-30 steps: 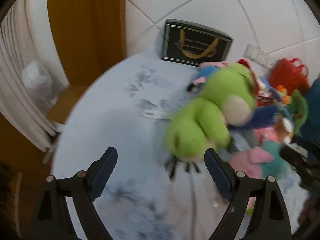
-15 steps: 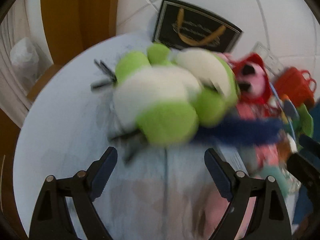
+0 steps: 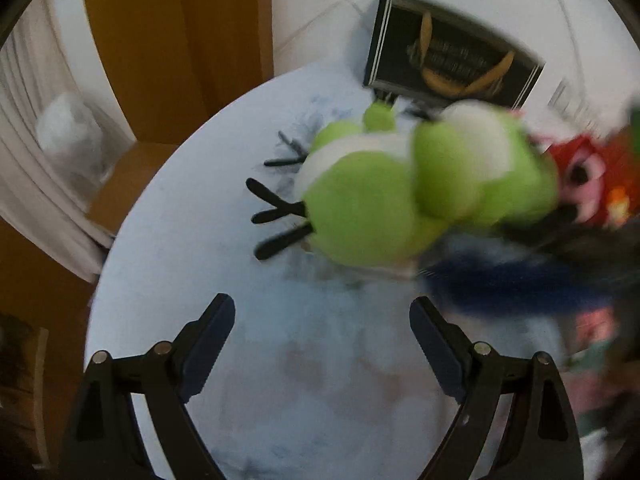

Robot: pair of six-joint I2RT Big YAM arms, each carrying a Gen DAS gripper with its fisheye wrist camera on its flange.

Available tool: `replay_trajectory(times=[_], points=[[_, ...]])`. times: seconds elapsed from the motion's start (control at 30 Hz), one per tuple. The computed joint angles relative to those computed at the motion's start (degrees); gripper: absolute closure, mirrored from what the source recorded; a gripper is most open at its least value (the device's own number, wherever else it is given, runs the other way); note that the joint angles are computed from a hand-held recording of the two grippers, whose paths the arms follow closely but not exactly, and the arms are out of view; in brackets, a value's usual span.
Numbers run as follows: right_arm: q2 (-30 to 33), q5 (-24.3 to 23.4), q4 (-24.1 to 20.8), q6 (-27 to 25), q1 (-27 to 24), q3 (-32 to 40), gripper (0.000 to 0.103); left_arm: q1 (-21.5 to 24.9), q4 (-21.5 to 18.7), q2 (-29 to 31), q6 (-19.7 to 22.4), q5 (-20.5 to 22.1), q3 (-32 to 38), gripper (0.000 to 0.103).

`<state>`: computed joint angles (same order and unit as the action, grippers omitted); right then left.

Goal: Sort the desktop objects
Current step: 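Grasp a green frog plush with right tool while left tool grasps another green frog plush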

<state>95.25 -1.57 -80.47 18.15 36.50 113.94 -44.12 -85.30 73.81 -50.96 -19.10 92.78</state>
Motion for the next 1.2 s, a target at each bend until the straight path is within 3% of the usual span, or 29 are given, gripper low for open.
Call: replay_trajectory(times=[0.07,0.23,0.3,0.37,0.57,0.67,0.8,0.9,0.97,1.07,1.2], points=[[0.09,-0.48,-0.55,0.06,0.11,-1.72,0.028,-0.42,0.15,-0.36,0.09,-2.07,1.93,0.012],[-3.14,0.88,-0.01,0.66,0.22,-4.88,0.026,3.34,1.07,3.66,1.40,-3.92,7.72,0.012],[-4.16,3.00,0.19,0.63,0.50,-3.64,0.008,5.68,-0.51,6.83,2.80,-0.01,9.03,0.012],[-4.56,5.04,1.05,0.65,0.60,-1.21,0.000,5.62,-1.09,9.18,4.51,2.66,9.61,0.012],[1.48,6.50,-2.17,0.15,1.24,5.77,0.000,3.67,2.42,8.69,5.87,6.70,4.57,0.012],[3.88,3.24,-3.53,0.14,0.88,5.36,0.012,3.02,2.63,8.63,5.97,5.32,4.18,0.013],[2.78,2.65,-0.40,0.58,0.55,0.77,0.011,3.36,4.18,8.76,6.40,5.60,3.14,0.012],[3.01,1.56,1.44,0.18,-0.10,0.65,0.004,3.51,5.42,8.76,6.61,5.07,2.67,0.013],[3.92,-0.01,1.79,-0.31,-0.35,1.20,0.005,3.52,5.44,9.18,7.56,4.45,2.71,0.024],[5.36,0.85,0.63,-1.10,0.34,2.60,0.024,3.03,5.91,8.82,7.70,3.36,2.51,0.030],[2.63,1.31,2.43,-1.67,0.59,0.37,0.030,0.98,5.52,7.92,6.34,0.58,3.50,0.032]])
